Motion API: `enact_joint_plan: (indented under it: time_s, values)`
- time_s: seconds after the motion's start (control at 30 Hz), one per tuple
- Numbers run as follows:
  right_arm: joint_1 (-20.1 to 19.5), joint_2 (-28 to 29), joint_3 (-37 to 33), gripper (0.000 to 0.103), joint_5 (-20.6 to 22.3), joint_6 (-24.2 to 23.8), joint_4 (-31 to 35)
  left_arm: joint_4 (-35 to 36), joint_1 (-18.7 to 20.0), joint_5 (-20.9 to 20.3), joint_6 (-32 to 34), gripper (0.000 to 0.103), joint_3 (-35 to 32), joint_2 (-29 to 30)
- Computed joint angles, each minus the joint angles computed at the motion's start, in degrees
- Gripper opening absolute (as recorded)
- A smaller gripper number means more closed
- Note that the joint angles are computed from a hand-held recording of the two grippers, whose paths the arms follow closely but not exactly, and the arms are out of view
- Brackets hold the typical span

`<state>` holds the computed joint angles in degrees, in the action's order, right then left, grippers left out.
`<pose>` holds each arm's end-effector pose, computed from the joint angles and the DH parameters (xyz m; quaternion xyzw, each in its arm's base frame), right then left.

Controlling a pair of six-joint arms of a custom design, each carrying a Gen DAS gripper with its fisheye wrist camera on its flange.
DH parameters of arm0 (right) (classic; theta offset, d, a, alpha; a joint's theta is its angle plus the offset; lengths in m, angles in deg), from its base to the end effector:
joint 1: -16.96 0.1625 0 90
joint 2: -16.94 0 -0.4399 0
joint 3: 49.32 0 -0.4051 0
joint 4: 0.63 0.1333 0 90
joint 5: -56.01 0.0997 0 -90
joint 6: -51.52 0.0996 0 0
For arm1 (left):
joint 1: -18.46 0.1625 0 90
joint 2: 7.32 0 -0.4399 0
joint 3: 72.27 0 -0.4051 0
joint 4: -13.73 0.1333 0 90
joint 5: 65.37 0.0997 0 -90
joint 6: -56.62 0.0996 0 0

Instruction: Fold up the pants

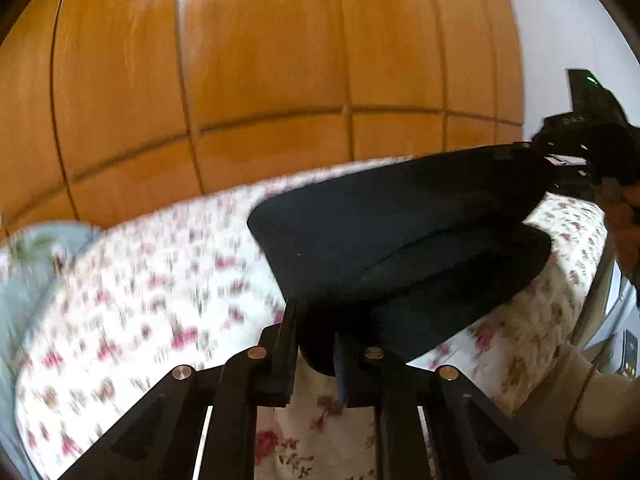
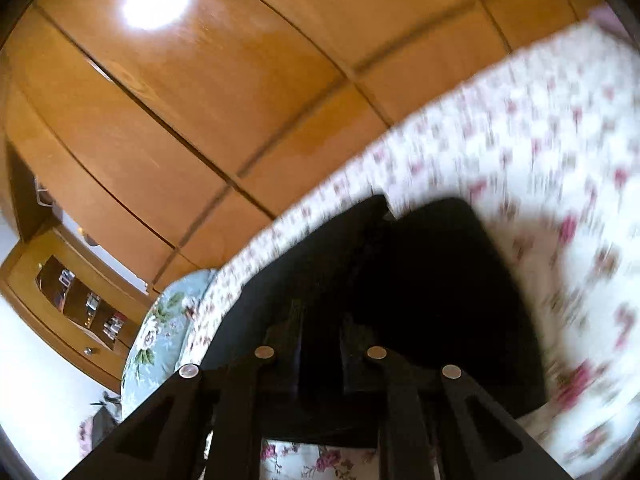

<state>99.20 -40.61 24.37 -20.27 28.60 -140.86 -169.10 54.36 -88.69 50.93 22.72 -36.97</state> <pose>0.0526 -0.7762 0.3969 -0.1599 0.9363 -0.3109 0.0331 -0.4012 -0.5679 0.0230 0.2136 0.7937 -0.4382 0.3639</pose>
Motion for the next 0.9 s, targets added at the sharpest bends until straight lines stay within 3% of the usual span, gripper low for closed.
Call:
enact_joint_plan:
  time_s: [0.07, 0.17, 0.3, 0.4, 0.5, 0.63, 0.73, 0.83, 0.9]
  values:
    - [0.24, -0.49, -0.77, 0.014, -1.57, -1.60, -1.11, -0.36, -0.43, 0.14, 3.74, 0.015, -1.15, 0.85]
    - [-0.35, 0.18, -2.63, 0.014, -4.10, -1.57, 0.15, 4.89, -0.48, -0.32, 5.71, 0.015, -2.59, 2.31]
    - [-2.08, 1.27, -3.40, 0.014, -7.53, 1.56, 1.76, 12.87, -0.12, -0.74, 2.93, 0.015, -2.86, 2.88]
    - [-2.70, 2.50, -3.10, 0.014, -9.52, 2.08, 1.43, 10.66, -0.16, -0.01, 5.80, 0.016, -2.20, 3.72]
    - [-3.50, 2.00, -1.69, 0.014, -7.51, 3.10, -0.05, 9.89, -0.24, -1.15, 5.54, 0.018, -0.98, 2.88]
    - [-2.86, 1.42, -1.15, 0.015, -9.30, 2.56, -0.21, 11.26, 0.52, -9.66, -1.99, 0.022, 1.86, -2.40]
    - [-2.04, 0.83, -0.29, 0.019, -11.78, 2.60, -2.54, 4.35, 1.64, -19.69, -7.13, 0.023, 5.37, -7.21]
    - [-1.07, 0.90, -0.97, 0.024, -15.66, 3.04, -3.20, -2.29, 1.72, -20.75, -7.87, 0.023, 6.17, -9.06]
    - [-0.18, 0.17, 0.40, 0.027, -17.75, 1.86, -9.47, -5.33, 1.93, -20.35, -7.32, 0.028, 5.11, -9.11]
